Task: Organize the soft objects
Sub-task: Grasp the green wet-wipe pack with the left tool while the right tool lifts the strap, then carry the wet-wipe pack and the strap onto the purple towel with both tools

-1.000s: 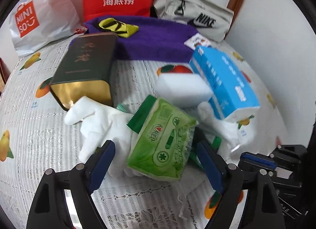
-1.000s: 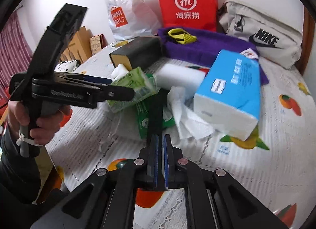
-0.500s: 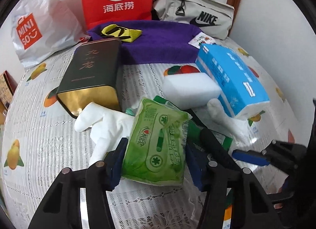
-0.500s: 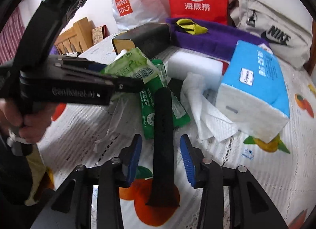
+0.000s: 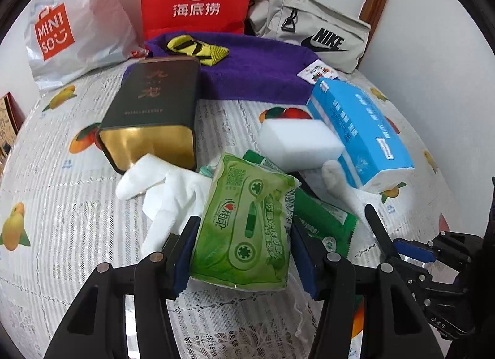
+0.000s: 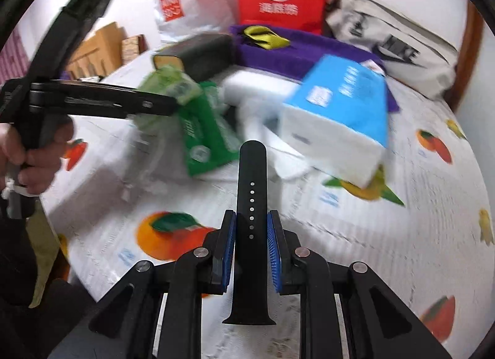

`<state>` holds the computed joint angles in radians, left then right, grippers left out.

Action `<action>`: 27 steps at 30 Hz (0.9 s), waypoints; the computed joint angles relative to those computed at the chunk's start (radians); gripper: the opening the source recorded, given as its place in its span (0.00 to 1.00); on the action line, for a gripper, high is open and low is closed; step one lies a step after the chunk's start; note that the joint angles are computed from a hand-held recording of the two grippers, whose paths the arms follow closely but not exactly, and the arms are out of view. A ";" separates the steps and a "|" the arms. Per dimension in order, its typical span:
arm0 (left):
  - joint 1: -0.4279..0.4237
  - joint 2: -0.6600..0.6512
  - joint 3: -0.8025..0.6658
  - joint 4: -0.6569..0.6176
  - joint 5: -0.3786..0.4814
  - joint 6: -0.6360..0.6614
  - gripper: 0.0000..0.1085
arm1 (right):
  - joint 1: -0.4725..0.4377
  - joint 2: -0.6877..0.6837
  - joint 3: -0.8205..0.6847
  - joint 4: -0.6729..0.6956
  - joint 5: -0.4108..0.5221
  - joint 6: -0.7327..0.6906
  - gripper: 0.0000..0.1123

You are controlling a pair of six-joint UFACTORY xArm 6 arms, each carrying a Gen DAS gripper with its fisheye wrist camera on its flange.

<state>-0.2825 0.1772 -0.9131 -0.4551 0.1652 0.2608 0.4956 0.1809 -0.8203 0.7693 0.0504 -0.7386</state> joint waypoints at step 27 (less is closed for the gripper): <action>0.100 -0.031 0.097 0.067 -0.048 -0.137 0.48 | -0.041 0.000 0.007 -0.077 -0.043 0.111 0.18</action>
<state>-0.1828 0.1464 -0.8161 -0.3881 0.1167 0.1240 0.4547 0.1813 -0.8133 0.6920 0.0072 -0.6280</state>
